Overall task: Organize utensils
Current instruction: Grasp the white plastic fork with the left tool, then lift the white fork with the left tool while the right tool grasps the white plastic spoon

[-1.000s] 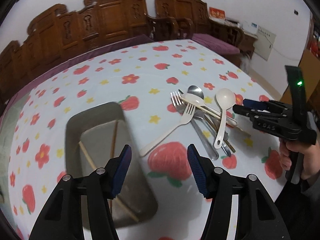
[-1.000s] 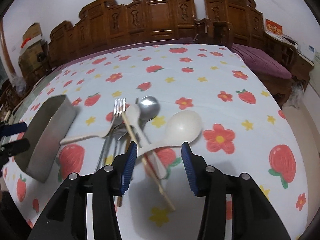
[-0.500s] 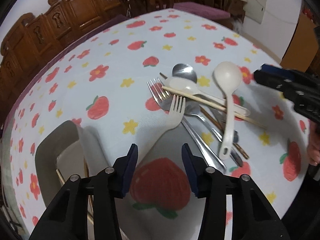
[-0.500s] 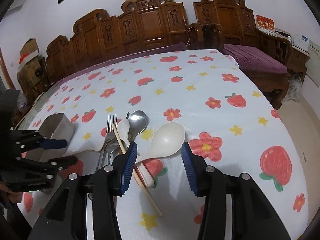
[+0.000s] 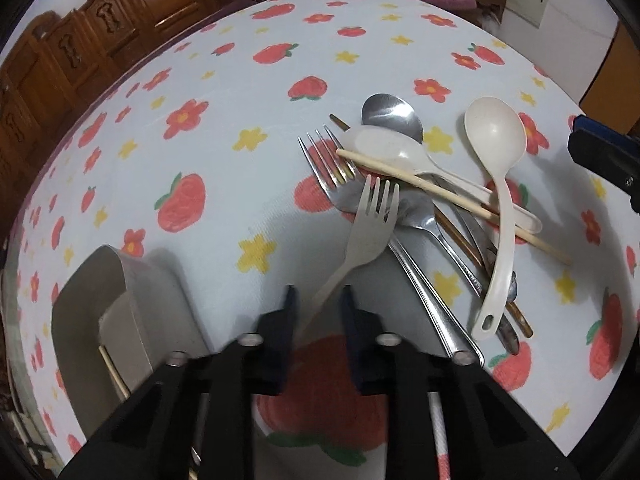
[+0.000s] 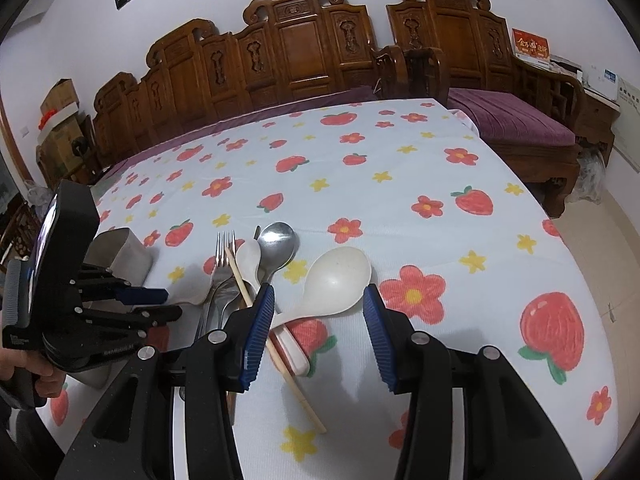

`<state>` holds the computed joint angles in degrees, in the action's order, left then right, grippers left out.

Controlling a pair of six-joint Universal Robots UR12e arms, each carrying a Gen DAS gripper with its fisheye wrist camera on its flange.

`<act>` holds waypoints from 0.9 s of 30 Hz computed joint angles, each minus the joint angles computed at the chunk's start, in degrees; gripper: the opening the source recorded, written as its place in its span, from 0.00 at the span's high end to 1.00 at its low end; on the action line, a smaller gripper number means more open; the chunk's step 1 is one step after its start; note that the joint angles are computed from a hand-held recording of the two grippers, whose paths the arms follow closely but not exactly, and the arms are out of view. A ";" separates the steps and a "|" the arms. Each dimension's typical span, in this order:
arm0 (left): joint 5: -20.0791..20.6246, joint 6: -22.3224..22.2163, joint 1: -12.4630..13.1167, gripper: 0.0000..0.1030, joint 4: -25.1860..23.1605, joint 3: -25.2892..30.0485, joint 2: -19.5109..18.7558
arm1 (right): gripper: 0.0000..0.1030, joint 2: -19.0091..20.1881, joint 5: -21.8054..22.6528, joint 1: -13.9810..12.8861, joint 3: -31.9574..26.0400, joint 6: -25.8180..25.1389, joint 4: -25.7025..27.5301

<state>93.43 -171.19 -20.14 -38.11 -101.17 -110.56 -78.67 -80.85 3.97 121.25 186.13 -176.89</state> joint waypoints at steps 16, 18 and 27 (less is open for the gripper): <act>-6.63 -7.36 0.44 0.98 12.12 -9.02 6.66 | 0.53 1.06 2.11 -0.39 -0.83 0.80 4.05; -6.80 -8.35 0.32 0.98 13.76 -9.96 7.43 | 0.53 1.46 3.28 -0.25 -1.13 1.21 4.77; -7.23 -10.72 0.60 0.98 17.62 -12.54 10.09 | 0.53 3.65 6.97 0.55 -2.76 4.67 7.23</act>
